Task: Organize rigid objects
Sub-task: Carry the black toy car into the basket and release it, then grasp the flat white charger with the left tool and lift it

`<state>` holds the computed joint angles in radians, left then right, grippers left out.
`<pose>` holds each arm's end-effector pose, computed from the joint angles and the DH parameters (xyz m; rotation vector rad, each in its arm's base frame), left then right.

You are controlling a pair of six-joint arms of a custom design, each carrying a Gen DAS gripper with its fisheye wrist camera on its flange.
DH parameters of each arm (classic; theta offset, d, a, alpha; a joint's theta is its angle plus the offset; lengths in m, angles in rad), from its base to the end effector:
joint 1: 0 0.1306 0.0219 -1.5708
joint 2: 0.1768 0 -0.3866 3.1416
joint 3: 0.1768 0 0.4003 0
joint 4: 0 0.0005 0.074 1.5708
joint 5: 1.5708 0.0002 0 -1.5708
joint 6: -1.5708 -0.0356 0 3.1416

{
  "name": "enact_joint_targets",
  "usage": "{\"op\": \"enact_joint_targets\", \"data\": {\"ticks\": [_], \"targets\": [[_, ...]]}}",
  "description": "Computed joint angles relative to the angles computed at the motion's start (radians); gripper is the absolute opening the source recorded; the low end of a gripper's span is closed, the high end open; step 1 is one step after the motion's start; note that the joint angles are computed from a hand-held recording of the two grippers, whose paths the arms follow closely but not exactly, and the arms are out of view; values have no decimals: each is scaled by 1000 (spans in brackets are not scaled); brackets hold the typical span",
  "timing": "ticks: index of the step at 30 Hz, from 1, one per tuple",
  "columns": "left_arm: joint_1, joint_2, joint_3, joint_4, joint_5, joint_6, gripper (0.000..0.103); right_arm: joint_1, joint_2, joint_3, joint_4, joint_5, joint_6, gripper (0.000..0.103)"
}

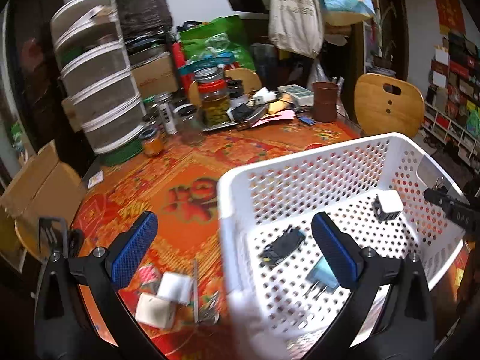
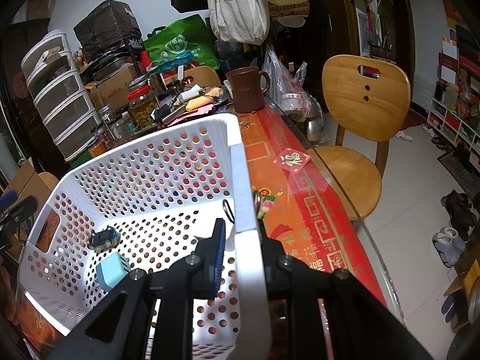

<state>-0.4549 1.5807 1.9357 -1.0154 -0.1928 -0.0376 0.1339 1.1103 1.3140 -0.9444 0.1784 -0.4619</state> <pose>0.5013 -0.2381 0.5826 0.4382 2.1732 -0.0150 0.3835 0.0448 0.5090 0.4644 2.2518 0.1007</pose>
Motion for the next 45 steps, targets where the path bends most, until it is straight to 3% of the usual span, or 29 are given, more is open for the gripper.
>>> {"op": "enact_joint_targets", "data": {"ticks": [6, 13, 19, 34, 38, 40, 45], "targets": [[166, -129, -173, 32, 83, 55, 102, 0, 0, 1, 0, -1, -3, 17], [314, -120, -286, -25, 158, 45, 102, 0, -6, -8, 6, -1, -7, 17], [309, -85, -323, -16, 165, 26, 102, 1, -3, -4, -3, 2, -5, 17], [299, -12, -312, -8, 171, 65, 98, 2, -3, -1, -14, 6, 4, 17], [300, -24, -324, 10, 167, 68, 84, 2, -2, 0, -14, 7, 3, 17], [292, -41, -340, 33, 149, 51, 64, 2, -2, 1, -15, 6, 4, 17], [269, -73, -372, 82, 68, 36, 63, 2, -1, 1, -15, 7, 3, 17]]}}
